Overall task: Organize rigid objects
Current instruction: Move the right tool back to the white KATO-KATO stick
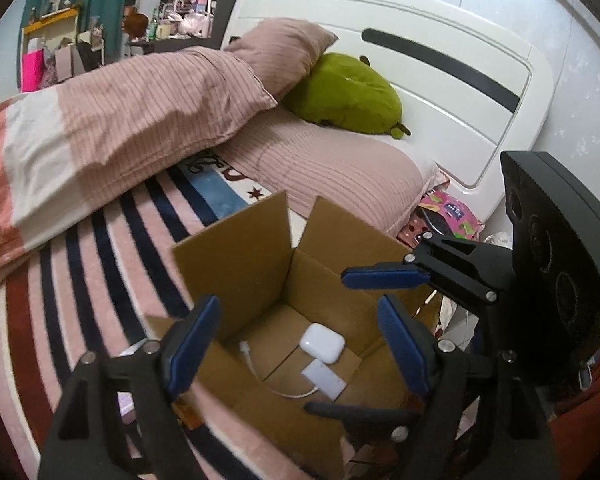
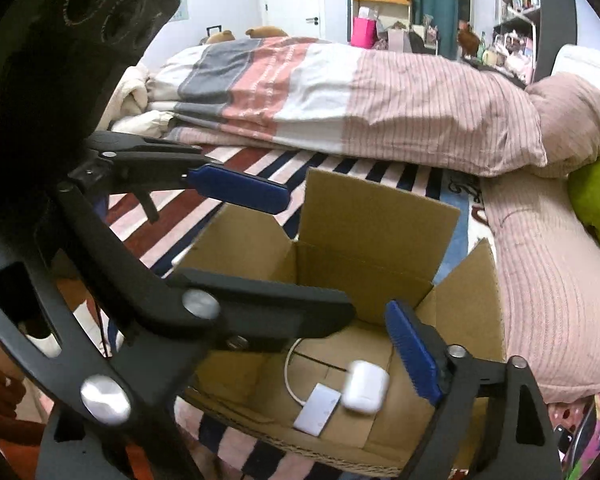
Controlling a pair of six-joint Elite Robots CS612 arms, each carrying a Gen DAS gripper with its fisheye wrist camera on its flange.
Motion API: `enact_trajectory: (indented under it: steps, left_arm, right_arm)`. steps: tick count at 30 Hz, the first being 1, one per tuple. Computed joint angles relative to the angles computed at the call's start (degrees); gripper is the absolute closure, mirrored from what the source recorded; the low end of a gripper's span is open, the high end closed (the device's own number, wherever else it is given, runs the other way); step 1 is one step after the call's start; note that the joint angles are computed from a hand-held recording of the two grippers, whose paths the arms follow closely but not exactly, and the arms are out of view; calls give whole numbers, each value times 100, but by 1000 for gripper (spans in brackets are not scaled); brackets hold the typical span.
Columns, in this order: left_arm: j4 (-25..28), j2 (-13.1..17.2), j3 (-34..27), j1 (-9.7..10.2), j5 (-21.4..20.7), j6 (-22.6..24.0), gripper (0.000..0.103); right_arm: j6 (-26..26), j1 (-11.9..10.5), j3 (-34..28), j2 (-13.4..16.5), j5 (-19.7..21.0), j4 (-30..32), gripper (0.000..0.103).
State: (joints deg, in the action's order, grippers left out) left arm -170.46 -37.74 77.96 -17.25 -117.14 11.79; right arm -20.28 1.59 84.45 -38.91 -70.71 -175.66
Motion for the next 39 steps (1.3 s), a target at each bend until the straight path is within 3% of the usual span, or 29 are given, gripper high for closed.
enact_trajectory:
  steps: [6, 7, 9, 13, 16, 22, 23, 25, 28, 33, 36, 39]
  left_arm:
    - [-596, -132, 315, 303, -3, -251, 24]
    - [-723, -151, 374, 376, 23, -334, 23]
    - [-987, -180, 502, 492, 149, -479, 18]
    - [-1386, -181, 711, 739, 479, -835, 18]
    - [-1568, -135, 832, 884, 770, -1064, 18]
    - [-1561, 38, 945, 1083, 1073, -1397, 18]
    - [-1548, 68, 951, 1118, 1050, -1447, 18]
    - [-1545, 119, 971, 1180, 997, -1560, 18]
    - [-1557, 167, 999, 1227, 990, -1691, 18]
    - [-1588, 206, 1027, 1289, 926, -1823, 18]
    - [-1591, 204, 1026, 1295, 906, -1797, 18]
    - [-1599, 210, 1011, 1309, 849, -1765, 18]
  right_arm:
    - [26, 181, -8, -53, 23, -172, 16]
    - [38, 226, -43, -52, 122, -168, 11]
    - [47, 301, -149, -10, 247, -150, 3]
    - [-148, 541, -400, 125, 387, -6, 3]
    - [-353, 657, -665, 301, 858, 454, 3]
    - [-237, 890, -1373, 882, 867, 1552, 5]
    - [-107, 904, -1544, 1020, 870, 1768, 8]
    - [139, 916, -1876, 1256, 862, 2169, 22]
    - [724, 987, -2373, 1636, 437, 2242, 26]
    - [1498, 939, -3006, 2057, 654, 2370, 43]
    - [1632, 935, -3178, 2135, 459, 2425, 78]
    - [1349, 916, -2968, 1990, 591, 2479, 90]
